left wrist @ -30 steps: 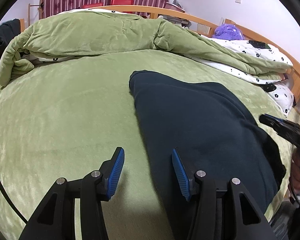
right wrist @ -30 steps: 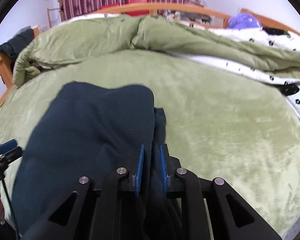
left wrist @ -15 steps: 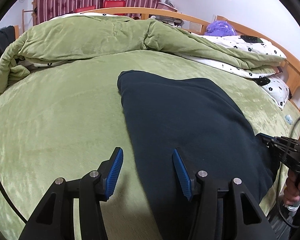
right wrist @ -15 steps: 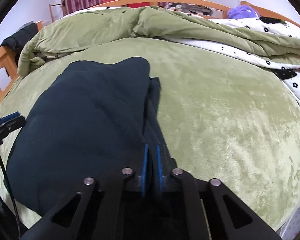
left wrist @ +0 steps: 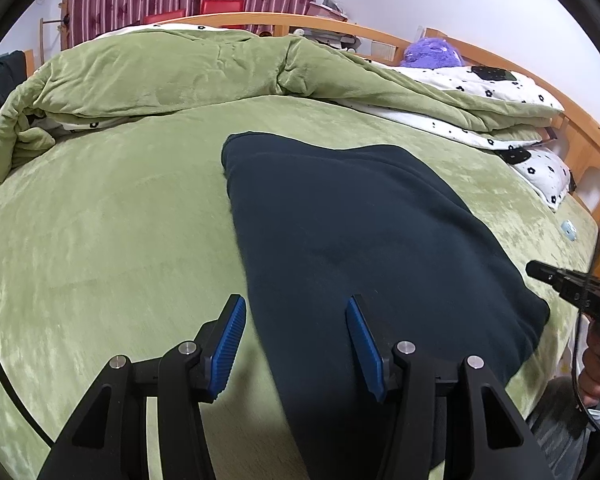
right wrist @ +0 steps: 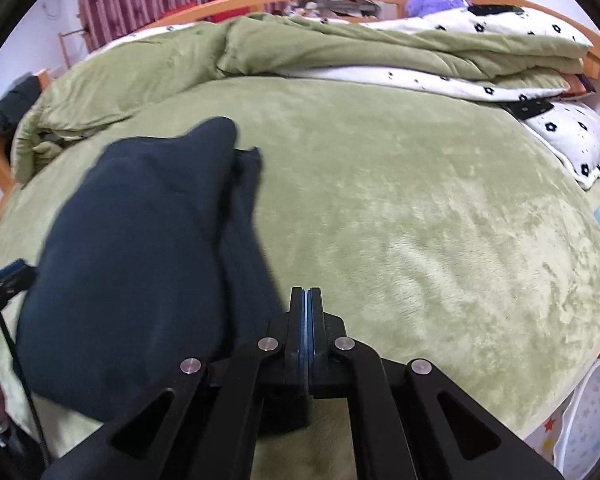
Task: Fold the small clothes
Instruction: 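Pinch and straighten the new folded edge with the right tool, then open the right tool and lift both tools away from the sweatshirt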
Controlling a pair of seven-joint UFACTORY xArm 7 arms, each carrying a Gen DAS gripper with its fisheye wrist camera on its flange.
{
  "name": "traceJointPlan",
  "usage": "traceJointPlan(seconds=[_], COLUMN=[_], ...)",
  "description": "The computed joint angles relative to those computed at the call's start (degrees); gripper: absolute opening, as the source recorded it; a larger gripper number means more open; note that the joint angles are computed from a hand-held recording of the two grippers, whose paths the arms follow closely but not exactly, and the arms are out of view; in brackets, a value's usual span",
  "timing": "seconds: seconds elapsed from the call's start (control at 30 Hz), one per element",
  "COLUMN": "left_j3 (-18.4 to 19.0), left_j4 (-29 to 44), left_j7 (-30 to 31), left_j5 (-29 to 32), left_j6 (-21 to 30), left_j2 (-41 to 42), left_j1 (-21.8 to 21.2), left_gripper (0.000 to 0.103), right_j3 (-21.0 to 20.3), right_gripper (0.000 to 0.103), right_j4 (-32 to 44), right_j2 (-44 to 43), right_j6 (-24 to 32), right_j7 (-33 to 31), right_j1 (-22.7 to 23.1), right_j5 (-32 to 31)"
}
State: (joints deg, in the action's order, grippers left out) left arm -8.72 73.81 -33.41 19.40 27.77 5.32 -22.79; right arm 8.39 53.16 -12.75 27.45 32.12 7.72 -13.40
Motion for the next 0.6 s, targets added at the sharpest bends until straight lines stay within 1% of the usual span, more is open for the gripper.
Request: traceJointPlan(seconds=[0.03,0.1,0.17,0.23,0.27,0.33,0.4,0.6], left_j3=[-0.1,-0.5,-0.8,-1.2,-1.3,-1.6,-1.9,-2.5], left_j4=[-0.6,-1.7,-3.1,-4.2,-4.8,-5.8,-7.0,-9.0], left_j7=[0.2,0.5,0.3,-0.7,-1.5,-1.9,-2.0,-1.4], left_j5=[0.0,0.0,0.7,2.4,3.7,4.3,3.9,1.3], left_j6=[-0.1,-0.3,-0.6,-0.4,-0.1,-0.3,-0.6,-1.1], left_j2=[-0.5,-1.4,-2.5,-3.3,-3.7,-4.5,-5.3,-6.5], left_j1=[-0.1,-0.3,-0.5,-0.6,-0.7,-0.6,-0.3,0.5], left_gripper=[0.05,0.051,0.052,0.052,0.053,0.053,0.055,0.056], right_j3=[-0.2,0.0,0.5,1.5,2.1,3.1,2.9,2.5], right_gripper=[0.007,0.016,0.02,0.02,0.02,0.02,0.02,0.02], right_j4=[-0.9,-1.9,-2.3,-2.1,-1.8,-0.8,-0.2,0.1], right_j2=[-1.2,-2.5,-2.7,-2.3,-2.0,-0.9,0.0,0.2], right_j6=[-0.8,-2.7,-4.4,-4.0,-3.0,0.2,2.4,5.3], right_j7=[-0.9,-2.2,-3.6,-4.2,-3.8,-1.8,-1.2,1.5], right_j1=[0.7,1.6,2.2,2.3,2.0,1.2,1.4,1.8], right_j5=[1.1,2.1,2.3,1.6,0.8,-1.7,-2.3,-4.8])
